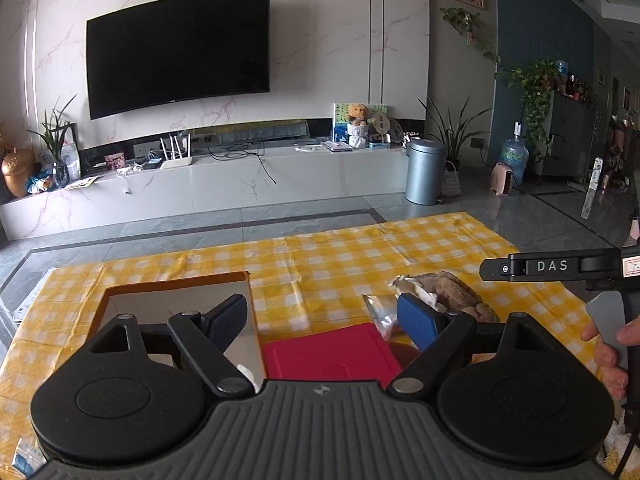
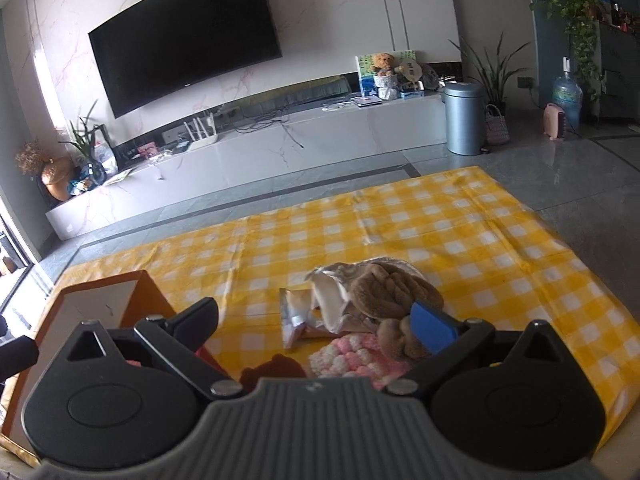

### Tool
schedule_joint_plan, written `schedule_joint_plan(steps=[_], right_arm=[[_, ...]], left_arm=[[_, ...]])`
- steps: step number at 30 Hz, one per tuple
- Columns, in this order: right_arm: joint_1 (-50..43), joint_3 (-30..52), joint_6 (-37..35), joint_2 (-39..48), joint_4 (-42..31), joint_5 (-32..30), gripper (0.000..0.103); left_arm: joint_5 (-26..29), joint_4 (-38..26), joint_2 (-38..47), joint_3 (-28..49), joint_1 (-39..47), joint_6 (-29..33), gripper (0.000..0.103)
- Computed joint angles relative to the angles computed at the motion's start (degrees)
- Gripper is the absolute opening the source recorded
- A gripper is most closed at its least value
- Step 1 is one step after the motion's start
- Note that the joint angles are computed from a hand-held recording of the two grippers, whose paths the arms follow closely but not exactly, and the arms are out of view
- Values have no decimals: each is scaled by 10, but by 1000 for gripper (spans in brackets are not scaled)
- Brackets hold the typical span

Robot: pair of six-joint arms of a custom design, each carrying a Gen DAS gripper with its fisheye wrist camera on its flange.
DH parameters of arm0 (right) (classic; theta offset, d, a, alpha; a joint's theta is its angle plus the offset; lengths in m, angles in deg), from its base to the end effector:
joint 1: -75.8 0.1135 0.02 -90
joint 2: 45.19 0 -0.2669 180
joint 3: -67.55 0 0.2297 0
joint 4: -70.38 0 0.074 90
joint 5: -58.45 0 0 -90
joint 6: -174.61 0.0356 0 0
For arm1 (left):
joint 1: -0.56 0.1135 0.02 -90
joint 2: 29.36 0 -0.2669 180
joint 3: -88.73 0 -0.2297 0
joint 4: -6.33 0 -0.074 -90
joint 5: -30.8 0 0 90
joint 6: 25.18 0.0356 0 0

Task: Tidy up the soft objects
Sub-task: 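Move both open tools over the pile of soft items beside the box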

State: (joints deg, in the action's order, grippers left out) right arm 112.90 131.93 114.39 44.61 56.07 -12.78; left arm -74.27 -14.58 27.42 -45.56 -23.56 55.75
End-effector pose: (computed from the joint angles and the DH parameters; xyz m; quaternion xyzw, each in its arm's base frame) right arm 0.2537 0.1775 0.2130 0.0121 0.8958 0.1077 0.4310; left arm 0.1782 -0.0697 0.2353 0.0505 0.8678 -0.0274 0.4935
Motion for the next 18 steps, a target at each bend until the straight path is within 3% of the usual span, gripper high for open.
schedule_joint_plan(steps=[3,5,9,14,18], right_arm=[[1,26,-9,32,-62,107,100],[-20,22,-13,44,-72,113,100],[-90,7,14,74,-52,45,100],[-143,-14,7,124,57,-64,100],[-175,15,11,195,111,-139,100]], left_arm=[[-19,10,45,17,-39,-23,99],[-35,18,81,32,-66,-26,99],[-61,27,153,69,-111,-38,99],[-71,19,234,122,-144,-34,99],[-88,28,276,141,-166,-32,99]])
